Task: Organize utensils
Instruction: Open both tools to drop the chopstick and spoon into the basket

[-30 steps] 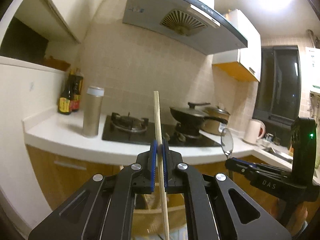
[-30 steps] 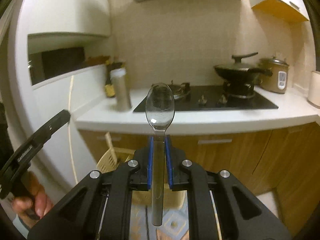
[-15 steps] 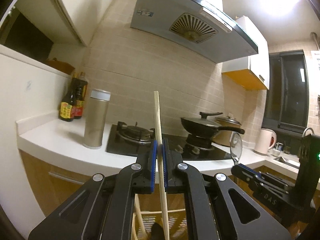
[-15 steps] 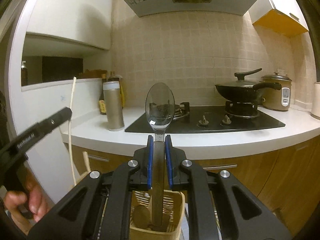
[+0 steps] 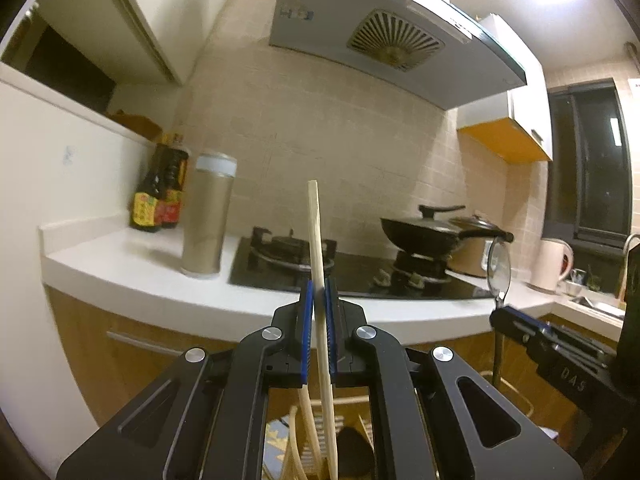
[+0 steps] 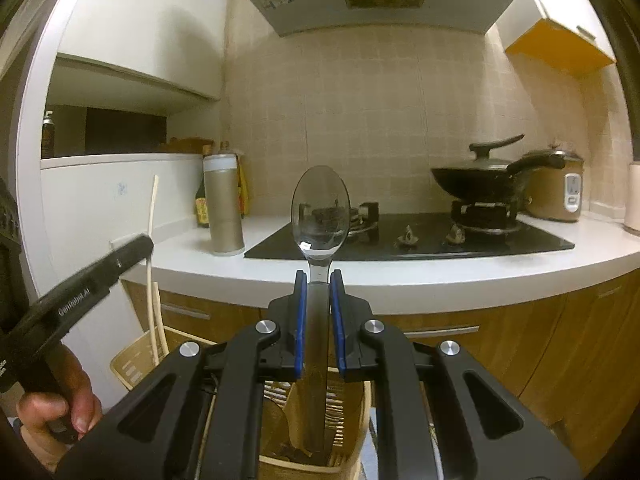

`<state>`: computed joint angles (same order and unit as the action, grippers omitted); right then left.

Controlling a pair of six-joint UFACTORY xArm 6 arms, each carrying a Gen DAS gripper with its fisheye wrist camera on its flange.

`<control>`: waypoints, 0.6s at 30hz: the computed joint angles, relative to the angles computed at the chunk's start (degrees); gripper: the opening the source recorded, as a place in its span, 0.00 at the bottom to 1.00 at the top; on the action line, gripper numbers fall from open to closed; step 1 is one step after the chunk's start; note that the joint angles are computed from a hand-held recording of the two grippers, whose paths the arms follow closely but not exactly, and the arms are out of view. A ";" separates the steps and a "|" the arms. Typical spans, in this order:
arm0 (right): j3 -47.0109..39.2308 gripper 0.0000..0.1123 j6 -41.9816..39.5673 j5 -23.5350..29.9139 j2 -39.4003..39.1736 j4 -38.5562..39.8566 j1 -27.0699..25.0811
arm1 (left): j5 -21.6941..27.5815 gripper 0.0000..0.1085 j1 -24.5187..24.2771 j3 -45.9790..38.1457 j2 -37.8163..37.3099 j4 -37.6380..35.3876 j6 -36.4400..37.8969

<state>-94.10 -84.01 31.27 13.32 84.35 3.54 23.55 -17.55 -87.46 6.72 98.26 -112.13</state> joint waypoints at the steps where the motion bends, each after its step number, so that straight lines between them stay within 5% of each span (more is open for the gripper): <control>1: 0.46 0.09 -0.23 -0.09 -0.32 0.45 -0.19 | -1.46 0.04 0.51 0.40 -0.17 -0.32 -0.16; 4: 0.62 0.09 3.53 4.00 -0.48 -2.86 -1.78 | -2.89 0.06 1.04 2.47 -1.56 -0.75 -0.98; 9: 2.59 0.21 6.44 6.84 -2.10 -6.67 -3.70 | -3.27 0.31 1.02 5.61 -4.22 -2.57 0.44; 18: 7.62 0.22 11.76 14.55 -8.27 -11.17 -8.86 | -6.27 0.32 1.10 12.68 -11.99 -8.62 3.64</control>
<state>-86.48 -72.25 45.82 5.06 73.18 -5.32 17.27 -16.45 -74.78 -5.27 89.64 -108.49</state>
